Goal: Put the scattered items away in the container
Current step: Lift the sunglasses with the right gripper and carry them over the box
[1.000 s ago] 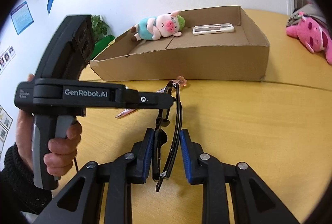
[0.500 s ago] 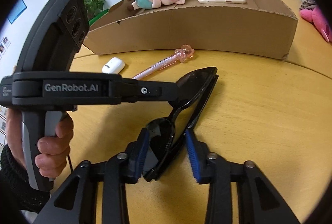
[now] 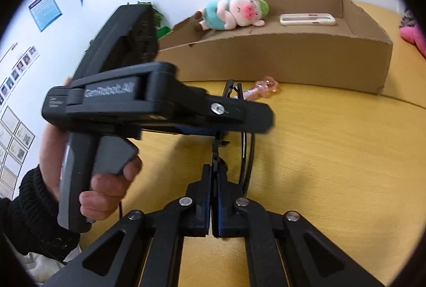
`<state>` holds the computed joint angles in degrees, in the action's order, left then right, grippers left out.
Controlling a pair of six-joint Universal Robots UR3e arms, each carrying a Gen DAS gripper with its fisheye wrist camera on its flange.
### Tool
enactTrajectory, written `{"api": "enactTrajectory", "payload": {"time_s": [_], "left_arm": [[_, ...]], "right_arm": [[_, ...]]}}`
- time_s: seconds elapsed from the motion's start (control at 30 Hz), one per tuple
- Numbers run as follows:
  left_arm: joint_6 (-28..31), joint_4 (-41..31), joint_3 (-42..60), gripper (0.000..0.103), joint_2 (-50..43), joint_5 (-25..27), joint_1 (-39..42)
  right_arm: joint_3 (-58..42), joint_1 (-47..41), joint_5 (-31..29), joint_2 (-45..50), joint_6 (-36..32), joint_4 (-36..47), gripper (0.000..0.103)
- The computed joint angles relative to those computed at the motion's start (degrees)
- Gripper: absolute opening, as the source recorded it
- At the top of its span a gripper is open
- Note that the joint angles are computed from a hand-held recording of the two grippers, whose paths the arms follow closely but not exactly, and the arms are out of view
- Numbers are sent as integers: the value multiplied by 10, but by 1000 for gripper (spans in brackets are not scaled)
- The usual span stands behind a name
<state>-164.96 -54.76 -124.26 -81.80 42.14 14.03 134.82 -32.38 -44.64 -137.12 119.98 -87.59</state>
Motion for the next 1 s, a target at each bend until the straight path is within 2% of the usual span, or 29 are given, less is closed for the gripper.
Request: {"api": "enactTrajectory", "payload": {"time_s": [0.07,0.1,0.13,0.27,0.4,0.5,0.67,0.77,0.87,1.0], "left_arm": [[-9,5,1,82,-1,7,-1],[-13,2,2,70,-2,10,3],[-13,-9,3,62,-3,9,10],[8,-58,0,62,21,-11,41],[21,-117,25,61,66,-20,72],[20,-153,77,61,82,-7,84],[35,-224,221,60,46,19,110],[45,-263,335,60,-4,36,122],[52,-307,463,59,-77,47,132],[61,-367,647,59,-198,71,137]], "right_arm": [[-4,-9,3,-2,-13,19,3],[-7,-16,4,-3,-21,29,3],[-10,-24,5,-5,-31,43,3],[-25,-25,6,-10,-40,64,3],[-42,27,19,20,18,-7,4],[-63,61,35,51,56,-57,4],[-114,172,40,175,212,-273,3],[-185,241,28,276,307,-389,3],[-290,299,14,384,388,-448,3],[-451,352,7,523,471,-455,3]]}}
